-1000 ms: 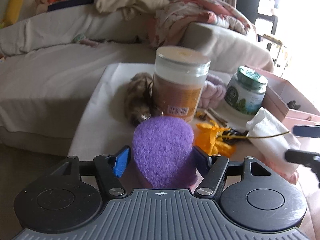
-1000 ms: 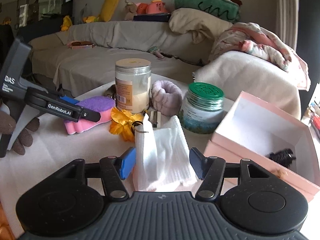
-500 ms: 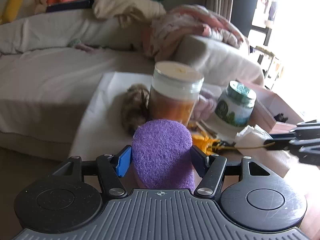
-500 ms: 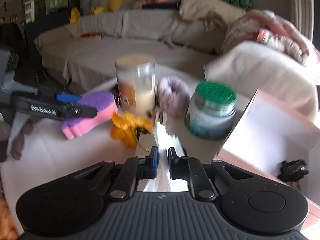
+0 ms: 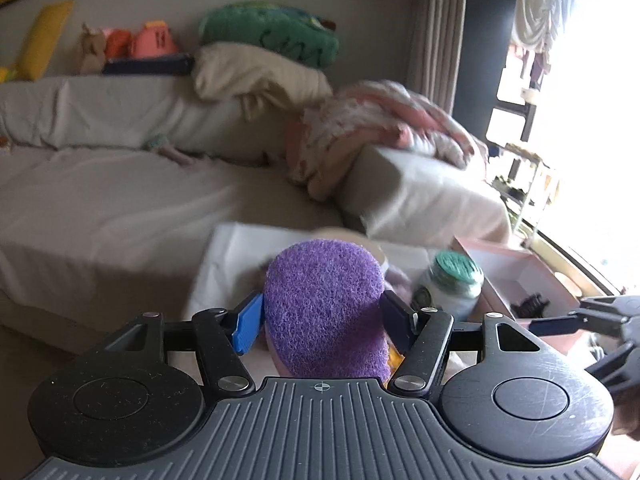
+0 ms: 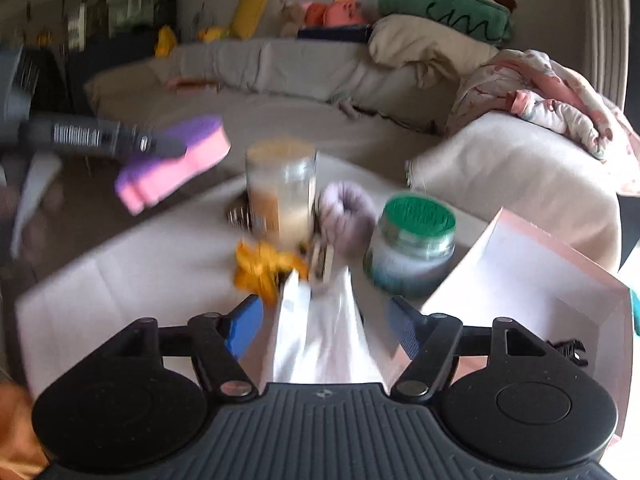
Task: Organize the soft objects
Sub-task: 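Carry the tissue into the pink box with the right gripper and release it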
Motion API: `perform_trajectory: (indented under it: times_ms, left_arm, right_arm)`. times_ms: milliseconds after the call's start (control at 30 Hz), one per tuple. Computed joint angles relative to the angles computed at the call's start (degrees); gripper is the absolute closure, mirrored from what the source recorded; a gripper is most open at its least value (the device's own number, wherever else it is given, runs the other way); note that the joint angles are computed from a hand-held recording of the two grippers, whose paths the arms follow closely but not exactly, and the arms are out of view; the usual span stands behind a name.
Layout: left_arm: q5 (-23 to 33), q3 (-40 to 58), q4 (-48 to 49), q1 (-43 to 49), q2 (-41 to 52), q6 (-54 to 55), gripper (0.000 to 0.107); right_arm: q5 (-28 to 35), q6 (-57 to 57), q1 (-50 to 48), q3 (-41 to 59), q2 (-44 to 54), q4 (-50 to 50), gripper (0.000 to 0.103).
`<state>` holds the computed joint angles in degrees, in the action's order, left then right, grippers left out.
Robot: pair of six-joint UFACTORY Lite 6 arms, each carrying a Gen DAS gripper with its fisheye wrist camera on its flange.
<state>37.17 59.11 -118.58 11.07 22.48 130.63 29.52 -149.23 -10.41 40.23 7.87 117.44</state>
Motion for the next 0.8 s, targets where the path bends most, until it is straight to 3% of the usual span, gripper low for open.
perform_trajectory:
  times_ms: [167, 333, 367, 400, 500, 700, 800]
  left_arm:
    - [-0.2, 1.3, 2.9, -1.3, 4.2, -2.1, 0.039]
    - [0.2, 1.6, 3.4, -1.3, 6.7, -2.1, 0.039]
    - [0.3, 1.8, 3.5, -1.1, 7.0, -2.2, 0.039]
    - [0.4, 1.7, 3.4, -0.8, 7.0, -2.3, 0.039]
    - [1.1, 2.0, 3.3, 0.3, 7.5, -3.0, 0.039]
    - [2.2, 2.9, -1.0, 2.1, 5.7, -1.5, 0.039]
    - [0.2, 9.3, -0.2, 2.1, 6.0, -4.1, 0.039]
  right_arm:
    - [-2.1, -13.1, 3.6, 0.0, 5.2, 11.2, 0.033]
    - [-3.7, -0.8, 3.1, 8.4, 13.6, 5.1, 0.034]
    - [-3.6, 1.7, 2.9, 8.8, 13.8, 3.2, 0.046]
    - [-3.2, 3.3, 2.7, 8.7, 13.4, 1.2, 0.069]
    - [-3.4, 5.1, 3.3, 7.3, 10.5, -1.0, 0.094]
    - [2.1, 26.0, -0.1, 12.1, 7.2, -17.2, 0.099]
    - [3.2, 32.9, -0.7, 18.0, 7.3, -20.7, 0.099]
